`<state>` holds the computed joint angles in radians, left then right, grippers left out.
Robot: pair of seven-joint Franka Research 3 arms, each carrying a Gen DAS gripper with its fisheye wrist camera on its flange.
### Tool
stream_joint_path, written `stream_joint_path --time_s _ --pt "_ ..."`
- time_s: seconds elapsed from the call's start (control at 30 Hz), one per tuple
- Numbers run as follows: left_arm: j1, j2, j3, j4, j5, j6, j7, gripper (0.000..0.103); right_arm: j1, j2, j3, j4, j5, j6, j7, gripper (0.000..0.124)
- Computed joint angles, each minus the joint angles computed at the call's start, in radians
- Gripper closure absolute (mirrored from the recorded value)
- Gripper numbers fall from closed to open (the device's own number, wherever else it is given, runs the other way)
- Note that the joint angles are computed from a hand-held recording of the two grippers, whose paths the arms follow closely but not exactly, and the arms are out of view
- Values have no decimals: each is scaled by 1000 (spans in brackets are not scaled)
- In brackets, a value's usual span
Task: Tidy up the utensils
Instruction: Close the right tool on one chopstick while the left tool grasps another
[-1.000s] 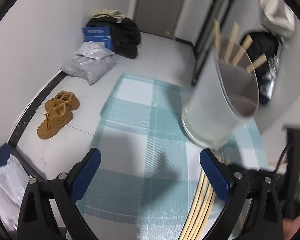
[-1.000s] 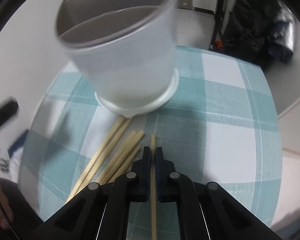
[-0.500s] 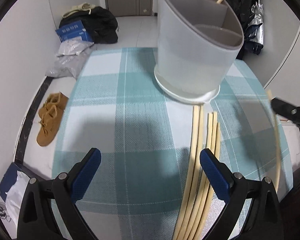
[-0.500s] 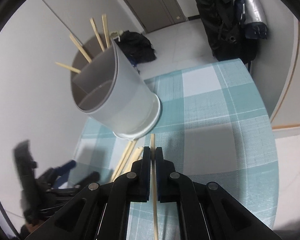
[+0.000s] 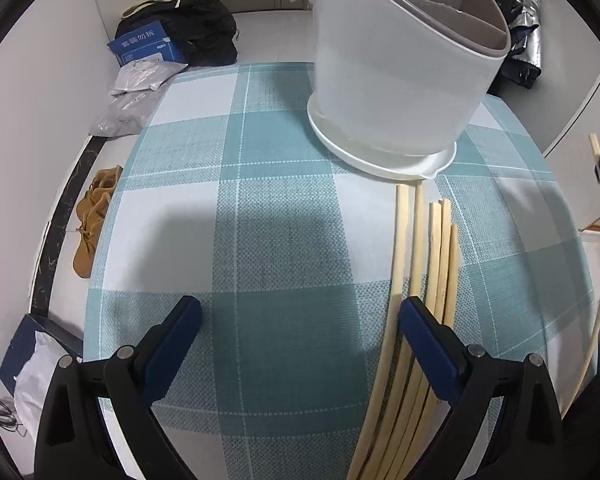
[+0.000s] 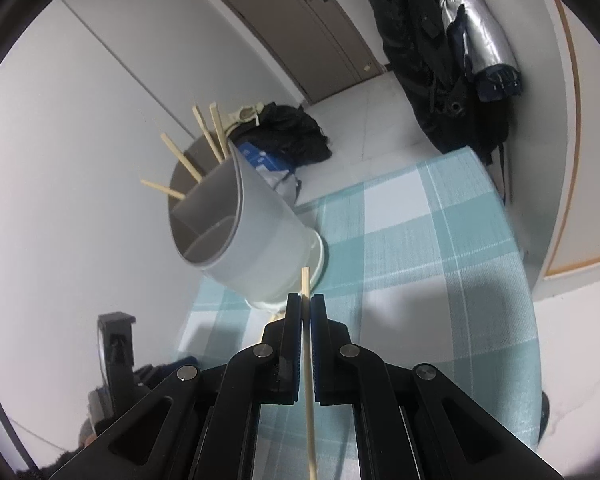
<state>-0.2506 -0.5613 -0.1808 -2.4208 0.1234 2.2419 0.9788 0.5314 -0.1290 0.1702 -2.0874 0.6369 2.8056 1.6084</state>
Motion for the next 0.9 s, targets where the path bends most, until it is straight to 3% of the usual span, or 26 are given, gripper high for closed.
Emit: stream_joint_path --time_s 0.33,0.43,0.5,0.53,0.7,0.8,0.9 --pt "0 99 -56 106 119 -60 47 8 -3 -19 -15 -21 63 33 -20 120" --pt "-6 144 -65 151 153 -68 75 21 1 -27 -21 -28 95 47 -36 120" --pt "-13 165 -63 169 157 -56 95 44 6 -33 -29 -34 127 60 -52 120" --pt "-15 171 -60 175 154 -54 102 48 9 -35 -34 -35 152 65 -63 120" --pt "-44 182 -43 179 87 -30 166 94 21 -38 -59 -40 297 80 -109 120" --pt "-53 155 -46 150 68 -19 176 100 30 -33 -84 -35 477 64 -181 120" --pt "-66 110 -23 106 9 -4 188 100 11 -32 -79 -41 550 54 -179 120"
